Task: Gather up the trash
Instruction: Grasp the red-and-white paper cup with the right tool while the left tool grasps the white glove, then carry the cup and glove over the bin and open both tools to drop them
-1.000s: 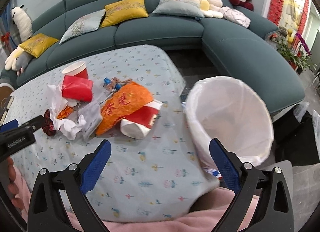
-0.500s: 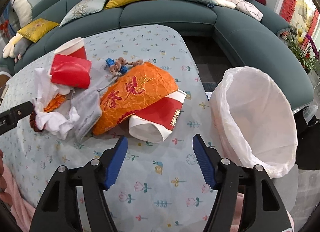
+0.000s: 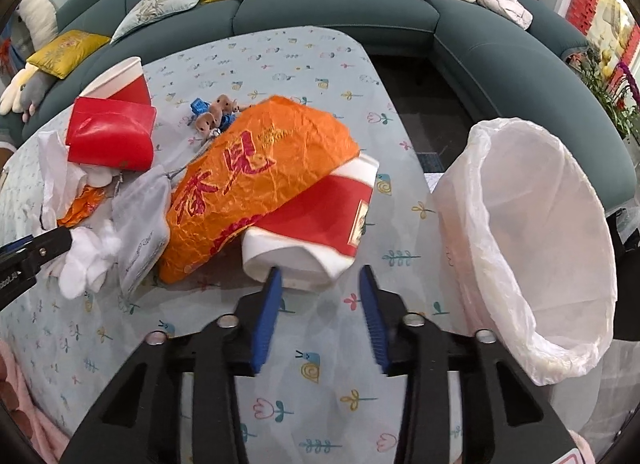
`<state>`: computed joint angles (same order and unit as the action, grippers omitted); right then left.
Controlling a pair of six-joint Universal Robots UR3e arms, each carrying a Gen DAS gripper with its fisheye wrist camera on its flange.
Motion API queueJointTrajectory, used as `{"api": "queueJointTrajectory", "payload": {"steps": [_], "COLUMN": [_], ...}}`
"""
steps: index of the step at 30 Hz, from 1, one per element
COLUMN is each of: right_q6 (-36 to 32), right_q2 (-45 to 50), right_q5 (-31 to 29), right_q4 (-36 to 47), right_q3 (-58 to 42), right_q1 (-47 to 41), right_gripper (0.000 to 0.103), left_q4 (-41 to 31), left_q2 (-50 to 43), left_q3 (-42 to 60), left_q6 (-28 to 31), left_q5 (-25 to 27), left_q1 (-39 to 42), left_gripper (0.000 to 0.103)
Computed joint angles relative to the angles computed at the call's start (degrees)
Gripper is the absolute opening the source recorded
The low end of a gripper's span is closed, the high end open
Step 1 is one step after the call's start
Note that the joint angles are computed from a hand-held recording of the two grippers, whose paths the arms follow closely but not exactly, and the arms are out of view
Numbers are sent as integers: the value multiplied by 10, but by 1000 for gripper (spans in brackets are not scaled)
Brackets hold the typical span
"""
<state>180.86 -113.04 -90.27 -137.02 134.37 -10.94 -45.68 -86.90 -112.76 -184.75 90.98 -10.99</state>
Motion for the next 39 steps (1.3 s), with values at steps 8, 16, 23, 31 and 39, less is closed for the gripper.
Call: {"api": "queueJointTrajectory", "payload": {"steps": [8,16,23,31,39], "right_q6": [-32,-53,-25,-25,-110], "right_q2": [-41,-98,45,42,-142], "right_q5": [43,98,103,137,193], "right_q4": [25,81,6,0,166], "right_q3": [14,-6,-32,-14,-3], "right_q1": [-44,-86,-70,-95,-213], "right_gripper": [27,75,74,62,62], "left_q4": [-14,-31,-43,-49,-61], "left_q2": [14,20,-11,-43,-70], "left_q3": [6,38,89,127,174], "left_q6": [-8,-35,-48,-57,-79], "left_q5": [-4,-6,-2,-1,11], "left_q1": [-16,-50,-78,-106,-145], "left_gripper": [11,10,11,10,10]}}
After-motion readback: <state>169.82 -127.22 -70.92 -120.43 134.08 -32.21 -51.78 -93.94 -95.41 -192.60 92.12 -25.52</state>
